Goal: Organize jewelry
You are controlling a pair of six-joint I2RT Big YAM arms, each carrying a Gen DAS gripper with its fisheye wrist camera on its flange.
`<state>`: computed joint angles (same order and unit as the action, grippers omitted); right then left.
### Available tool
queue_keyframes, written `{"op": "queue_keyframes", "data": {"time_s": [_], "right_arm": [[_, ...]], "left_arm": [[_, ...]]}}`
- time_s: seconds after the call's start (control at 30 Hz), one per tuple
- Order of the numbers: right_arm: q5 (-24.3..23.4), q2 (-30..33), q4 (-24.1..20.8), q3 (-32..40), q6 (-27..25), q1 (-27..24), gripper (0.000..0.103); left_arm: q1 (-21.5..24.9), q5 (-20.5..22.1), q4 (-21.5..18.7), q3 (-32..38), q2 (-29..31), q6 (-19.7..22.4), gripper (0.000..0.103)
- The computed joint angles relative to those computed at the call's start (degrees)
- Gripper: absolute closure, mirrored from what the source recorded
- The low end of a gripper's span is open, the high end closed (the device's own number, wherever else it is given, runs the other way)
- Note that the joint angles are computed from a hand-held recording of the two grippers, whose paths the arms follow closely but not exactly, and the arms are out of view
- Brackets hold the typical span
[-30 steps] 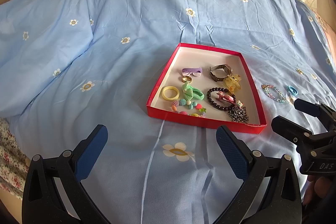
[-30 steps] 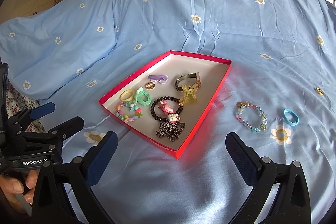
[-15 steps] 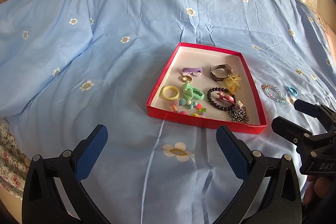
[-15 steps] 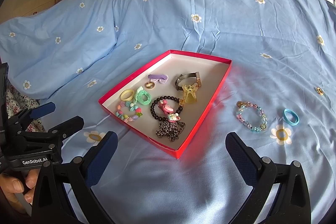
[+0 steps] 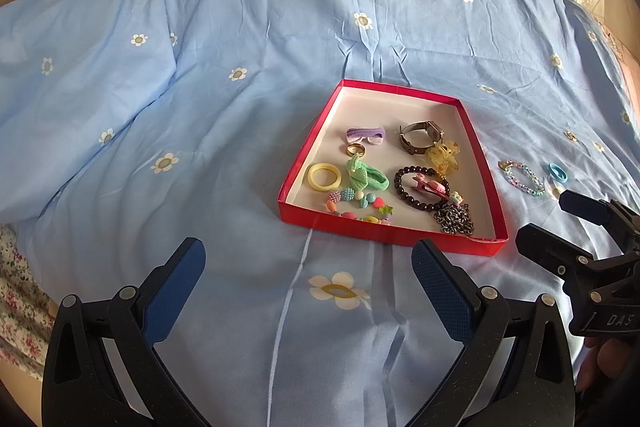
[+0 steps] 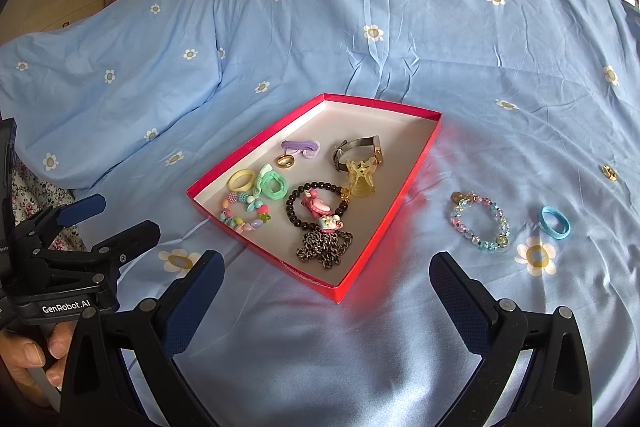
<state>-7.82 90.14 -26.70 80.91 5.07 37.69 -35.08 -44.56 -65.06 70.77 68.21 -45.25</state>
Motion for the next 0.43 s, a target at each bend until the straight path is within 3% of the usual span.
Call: {"op": "queue_keyframes", "data": {"time_s": [0.43], "right_arm": [[-1.6, 0.9, -0.9, 0.9, 0.2, -0.8, 0.000]], "left_arm": [[-0.1, 0.3, -0.2, 1.1, 1.0, 0.6, 0.000]]}}
